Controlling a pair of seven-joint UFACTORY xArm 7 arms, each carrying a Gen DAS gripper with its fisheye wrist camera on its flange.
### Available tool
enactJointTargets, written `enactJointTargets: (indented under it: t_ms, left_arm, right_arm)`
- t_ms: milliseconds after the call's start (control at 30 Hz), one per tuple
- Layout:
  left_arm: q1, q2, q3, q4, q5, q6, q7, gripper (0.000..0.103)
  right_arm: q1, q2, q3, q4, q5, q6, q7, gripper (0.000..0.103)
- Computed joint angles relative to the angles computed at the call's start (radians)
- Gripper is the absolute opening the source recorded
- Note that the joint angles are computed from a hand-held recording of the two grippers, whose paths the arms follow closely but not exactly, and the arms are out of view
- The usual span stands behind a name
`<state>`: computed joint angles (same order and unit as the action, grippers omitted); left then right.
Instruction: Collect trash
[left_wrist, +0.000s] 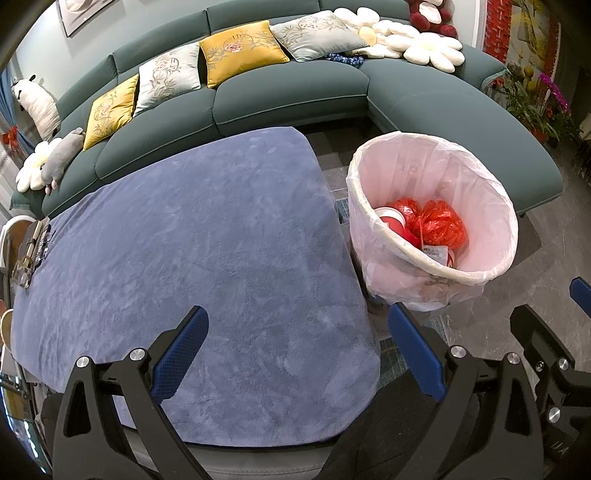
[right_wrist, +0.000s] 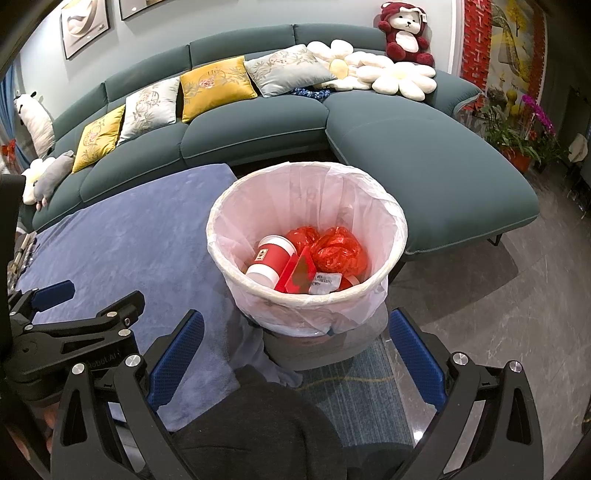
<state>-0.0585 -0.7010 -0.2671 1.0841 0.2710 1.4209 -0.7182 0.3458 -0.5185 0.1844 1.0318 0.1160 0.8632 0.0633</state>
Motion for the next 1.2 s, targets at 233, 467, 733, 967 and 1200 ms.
enactJointTargets:
  t_ms: [233, 467, 733, 967, 1200]
  left_arm:
    - [-0.002, -0.005, 0.002, -0.004, -0.002, 0.003, 0.0, 0.093]
    - [-0.006, -0.018, 0.003, -0.018, -0.006, 0.001, 0.007, 0.093]
    - [-0.004, -0.017, 0.004, -0.016, -0.011, 0.003, 0.013, 0.093]
    - [-0.008, -0.01, 0.008, -0.011, -0.022, 0.009, 0.018, 0.093]
    - [-0.012, -0.005, 0.019, -0.013, -0.037, 0.007, 0.021, 0.093]
  right_arm:
    - [0.001, -0.001, 0.001, -0.001, -0.002, 0.0, -0.001, 0.097]
    - [0.001, 0.005, 0.0, 0.006, -0.002, 0.0, -0.002, 0.097]
    - [0.0, 0.006, -0.001, 0.006, -0.001, 0.001, -0.002, 0.097]
    - [-0.003, 0.001, 0.0, -0.001, -0.004, 0.001, 0.005, 0.097]
    - [-0.003, -0.005, 0.0, -0.009, -0.005, 0.002, 0.01, 0.097]
